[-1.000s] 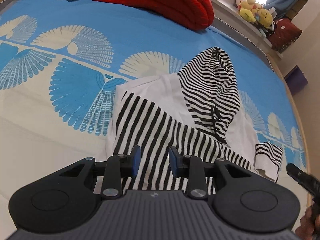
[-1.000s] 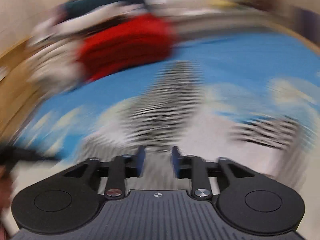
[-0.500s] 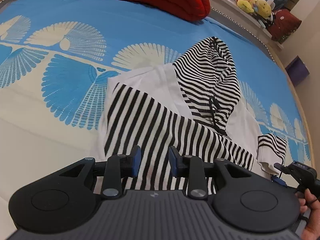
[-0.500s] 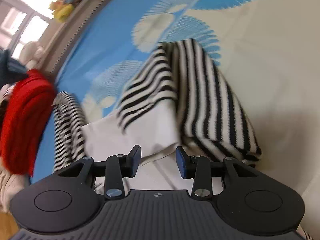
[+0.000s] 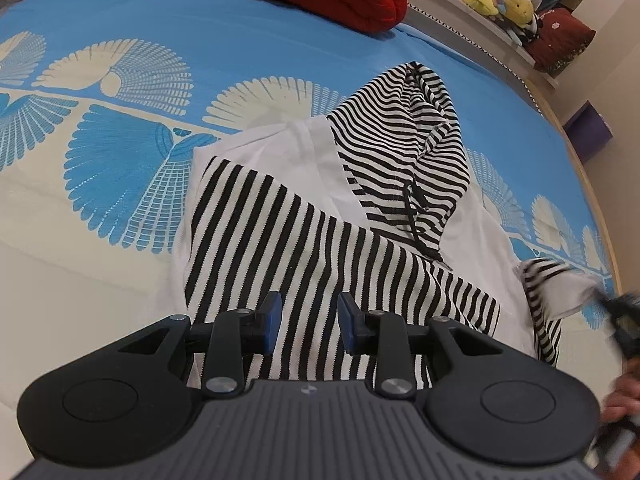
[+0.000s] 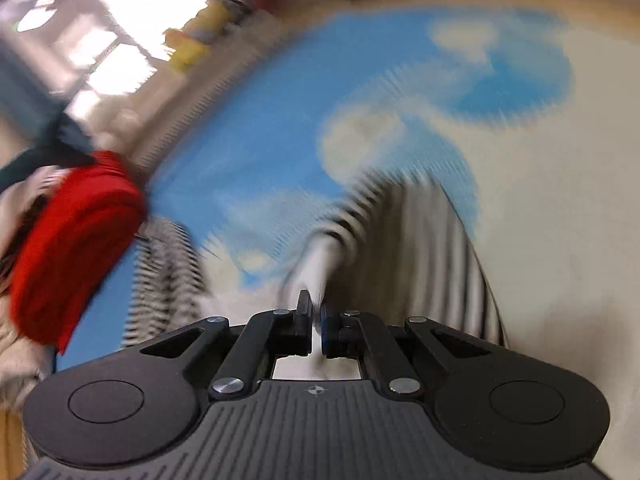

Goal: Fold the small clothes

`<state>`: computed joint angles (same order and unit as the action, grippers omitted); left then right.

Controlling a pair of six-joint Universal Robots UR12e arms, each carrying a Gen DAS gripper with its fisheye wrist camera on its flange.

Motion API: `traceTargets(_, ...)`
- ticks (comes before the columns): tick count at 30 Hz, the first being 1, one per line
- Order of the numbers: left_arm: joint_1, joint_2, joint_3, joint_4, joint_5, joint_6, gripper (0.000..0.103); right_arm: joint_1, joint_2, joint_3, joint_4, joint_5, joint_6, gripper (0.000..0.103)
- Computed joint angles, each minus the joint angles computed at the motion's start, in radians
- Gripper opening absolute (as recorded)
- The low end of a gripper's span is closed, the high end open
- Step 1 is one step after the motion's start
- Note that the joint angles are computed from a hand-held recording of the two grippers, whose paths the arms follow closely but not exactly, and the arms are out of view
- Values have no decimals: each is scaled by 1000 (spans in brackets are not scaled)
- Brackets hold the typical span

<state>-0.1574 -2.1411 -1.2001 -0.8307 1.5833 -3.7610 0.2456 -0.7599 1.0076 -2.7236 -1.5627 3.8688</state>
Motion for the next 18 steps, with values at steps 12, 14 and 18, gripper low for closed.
traceTargets(12,16,24,-31,9,34,-36,34,17,71,-210,113,788,-474,25)
traceTargets(14,16,25,-34,9,31,-36,34,32,80,-233,205,709,-470,42)
traceTargets(18,16,18,-31,1,2,-20,34,35,74,-222,195,618,-371,45)
